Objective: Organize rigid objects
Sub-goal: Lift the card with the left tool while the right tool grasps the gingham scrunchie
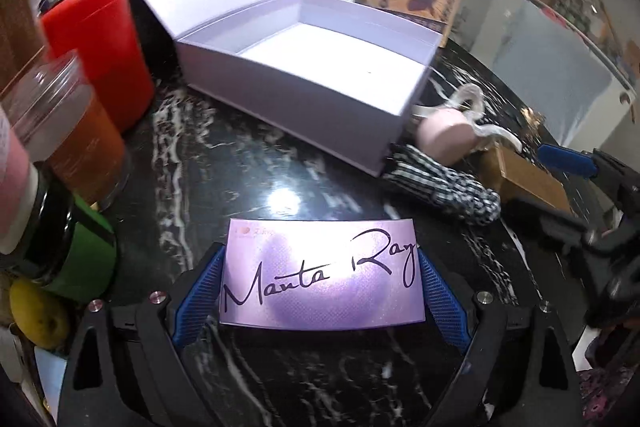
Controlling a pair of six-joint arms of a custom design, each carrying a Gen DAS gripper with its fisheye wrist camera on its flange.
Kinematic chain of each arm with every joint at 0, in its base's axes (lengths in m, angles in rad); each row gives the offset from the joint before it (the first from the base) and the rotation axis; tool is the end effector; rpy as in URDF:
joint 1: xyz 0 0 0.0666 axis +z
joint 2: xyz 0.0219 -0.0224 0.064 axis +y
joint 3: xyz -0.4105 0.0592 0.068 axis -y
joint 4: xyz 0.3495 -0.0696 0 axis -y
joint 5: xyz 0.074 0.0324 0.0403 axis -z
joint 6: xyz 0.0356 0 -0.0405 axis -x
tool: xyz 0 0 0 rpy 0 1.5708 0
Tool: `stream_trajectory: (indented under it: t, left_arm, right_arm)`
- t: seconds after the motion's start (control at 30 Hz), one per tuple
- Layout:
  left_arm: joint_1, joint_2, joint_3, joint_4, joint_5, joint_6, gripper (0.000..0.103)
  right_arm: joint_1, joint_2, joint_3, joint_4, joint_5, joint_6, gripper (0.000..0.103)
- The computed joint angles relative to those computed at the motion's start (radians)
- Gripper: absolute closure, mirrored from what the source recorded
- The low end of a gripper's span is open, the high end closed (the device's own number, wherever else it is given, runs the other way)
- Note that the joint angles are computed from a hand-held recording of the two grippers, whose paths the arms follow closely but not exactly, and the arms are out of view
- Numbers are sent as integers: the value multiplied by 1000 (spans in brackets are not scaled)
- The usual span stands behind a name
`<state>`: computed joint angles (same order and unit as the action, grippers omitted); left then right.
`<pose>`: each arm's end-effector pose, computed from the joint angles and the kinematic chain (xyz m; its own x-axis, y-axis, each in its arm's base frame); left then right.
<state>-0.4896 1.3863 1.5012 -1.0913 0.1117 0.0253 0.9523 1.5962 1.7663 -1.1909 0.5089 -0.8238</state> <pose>0.3701 -0.2022 0.4959 -0.7441 0.3680 -0.5575 0.5038 0.8573 -0.1065 0.3041 0.3967 0.5087 -0.7496 0.0518 -0.6599 -0.0204 0.9946 0.1013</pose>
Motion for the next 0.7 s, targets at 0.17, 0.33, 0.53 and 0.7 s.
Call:
stream_trajectory:
  t: [0.17, 0.33, 0.53, 0.7]
  left_arm:
    - [21, 8, -2, 4, 5, 13, 10]
    - [46, 13, -7, -2, 22, 24, 10]
    - [60, 17, -4, -2, 31, 25, 10]
    - [63, 21, -7, -4, 46, 30, 10]
  right_arm:
    - [-14, 59, 60, 12, -53, 129, 15]
    - [-40, 109, 111, -13, -122, 189, 20]
    - [-66, 165, 181, -103, -214, 221, 30]
    - [-71, 201, 226, -182, -195, 218, 30]
